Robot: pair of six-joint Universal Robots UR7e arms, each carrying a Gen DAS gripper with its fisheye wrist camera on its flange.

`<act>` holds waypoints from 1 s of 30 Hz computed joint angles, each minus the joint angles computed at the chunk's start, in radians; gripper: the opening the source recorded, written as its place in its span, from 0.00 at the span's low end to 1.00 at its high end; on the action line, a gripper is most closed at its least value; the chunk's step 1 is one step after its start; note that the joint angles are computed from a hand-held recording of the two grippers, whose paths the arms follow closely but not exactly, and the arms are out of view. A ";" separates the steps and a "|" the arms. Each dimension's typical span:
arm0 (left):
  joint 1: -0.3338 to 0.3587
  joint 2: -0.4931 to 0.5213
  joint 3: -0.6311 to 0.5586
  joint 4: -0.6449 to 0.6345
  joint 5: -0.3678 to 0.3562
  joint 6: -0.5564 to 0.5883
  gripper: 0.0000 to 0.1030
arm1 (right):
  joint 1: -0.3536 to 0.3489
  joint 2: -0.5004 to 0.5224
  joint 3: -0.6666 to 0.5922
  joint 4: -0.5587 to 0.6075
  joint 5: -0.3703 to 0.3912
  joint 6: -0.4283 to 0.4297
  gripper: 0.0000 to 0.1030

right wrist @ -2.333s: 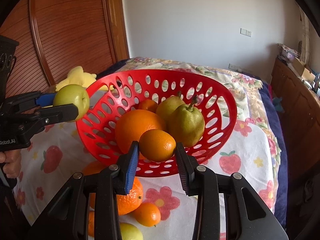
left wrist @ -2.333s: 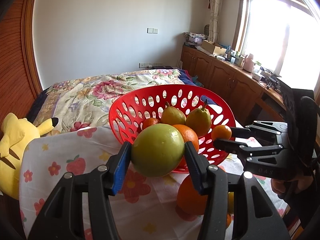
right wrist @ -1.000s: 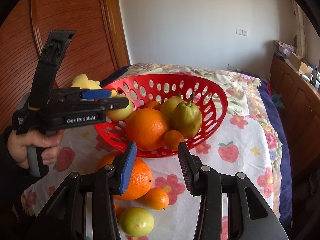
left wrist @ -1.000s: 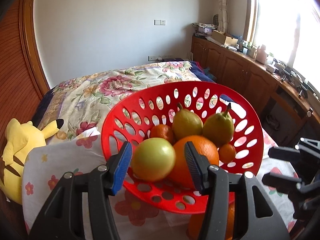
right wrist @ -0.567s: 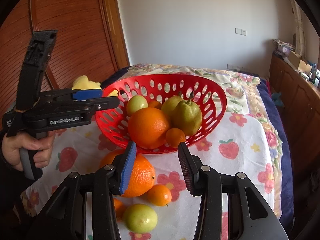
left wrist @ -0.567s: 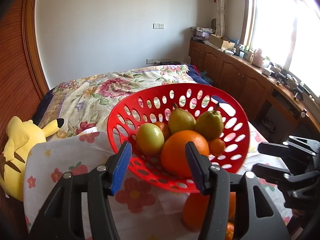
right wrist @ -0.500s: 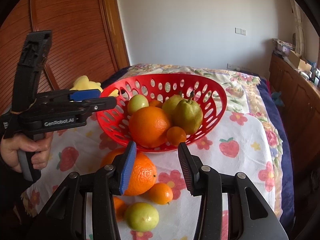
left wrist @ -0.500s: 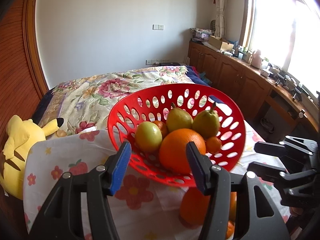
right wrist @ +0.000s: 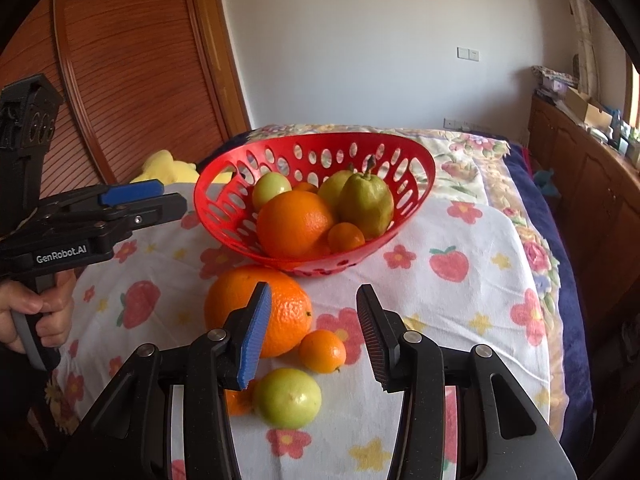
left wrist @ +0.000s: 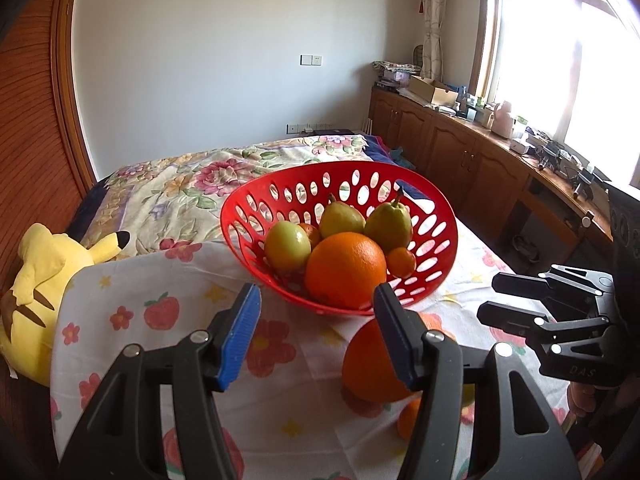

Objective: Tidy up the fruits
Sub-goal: 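Withdraw both grippers from the basket back toward the loose fruit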

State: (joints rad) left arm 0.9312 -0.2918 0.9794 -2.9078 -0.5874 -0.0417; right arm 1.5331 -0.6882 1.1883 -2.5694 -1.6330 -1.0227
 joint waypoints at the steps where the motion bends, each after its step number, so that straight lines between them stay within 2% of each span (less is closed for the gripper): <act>1: -0.002 -0.005 0.013 -0.004 0.001 -0.004 0.57 | -0.002 -0.005 0.010 -0.009 -0.003 -0.001 0.44; 15: -0.021 -0.071 0.186 -0.020 0.005 -0.101 0.57 | -0.036 -0.045 0.089 -0.046 -0.041 0.014 0.44; 23: -0.028 -0.079 0.235 0.005 -0.022 -0.162 0.57 | -0.044 -0.059 0.130 -0.033 -0.050 0.009 0.47; 30: -0.029 -0.082 0.259 0.025 -0.039 -0.202 0.57 | -0.043 -0.056 0.149 -0.037 -0.056 0.005 0.54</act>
State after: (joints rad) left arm 0.9024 -0.3742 1.2384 -2.8827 -0.6259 -0.2441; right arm 1.4902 -0.7446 1.3377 -2.6060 -1.6890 -1.0179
